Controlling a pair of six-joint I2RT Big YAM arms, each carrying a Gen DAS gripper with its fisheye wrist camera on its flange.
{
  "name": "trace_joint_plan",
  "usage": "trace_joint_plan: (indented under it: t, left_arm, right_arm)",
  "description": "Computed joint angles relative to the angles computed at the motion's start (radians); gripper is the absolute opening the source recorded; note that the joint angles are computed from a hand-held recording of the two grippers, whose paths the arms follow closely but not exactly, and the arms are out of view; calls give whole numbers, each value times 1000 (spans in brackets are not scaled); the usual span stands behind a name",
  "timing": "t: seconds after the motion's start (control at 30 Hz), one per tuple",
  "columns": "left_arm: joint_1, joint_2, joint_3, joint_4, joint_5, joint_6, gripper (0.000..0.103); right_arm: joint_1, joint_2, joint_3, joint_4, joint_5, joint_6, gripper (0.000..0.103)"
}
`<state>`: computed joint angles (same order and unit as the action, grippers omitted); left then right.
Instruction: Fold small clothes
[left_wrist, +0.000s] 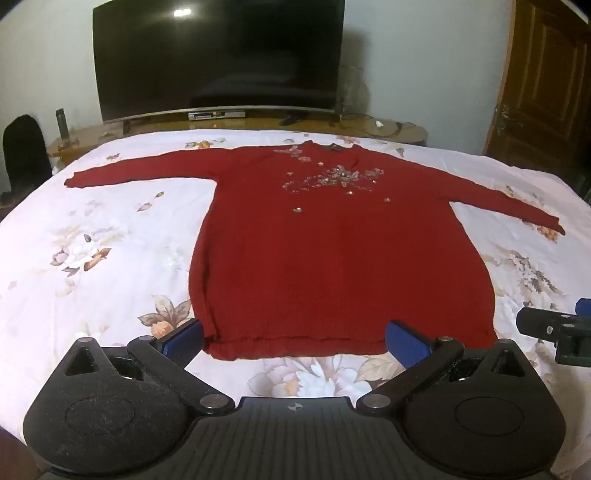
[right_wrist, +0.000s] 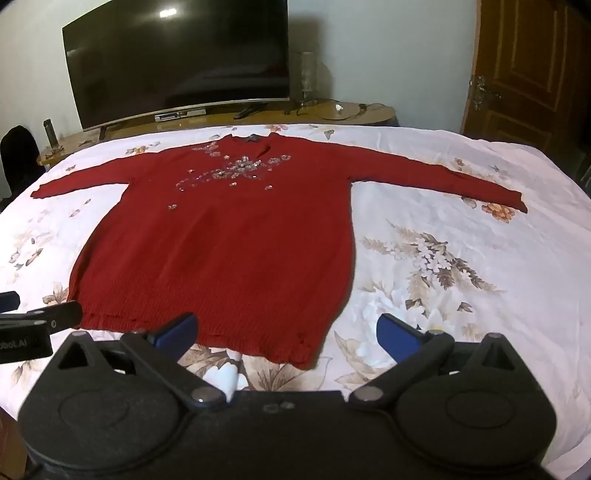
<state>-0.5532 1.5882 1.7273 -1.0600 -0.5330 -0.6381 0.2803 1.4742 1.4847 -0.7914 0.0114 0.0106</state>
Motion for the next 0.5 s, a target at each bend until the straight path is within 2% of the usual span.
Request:
trace_joint_plan:
  t: [0.3, 0.33, 0.5]
  left_arm:
    - [6, -9, -22, 44, 18, 41, 103]
    - [0, 6, 6, -1, -4, -5, 103]
    - [3, 7, 10, -3, 1, -3, 103]
  right_arm:
    - [1, 10, 22, -11, 6, -6, 103]
    - [1, 11, 23, -8, 7, -9, 103]
    - [1, 4, 5, 12, 8, -16, 103]
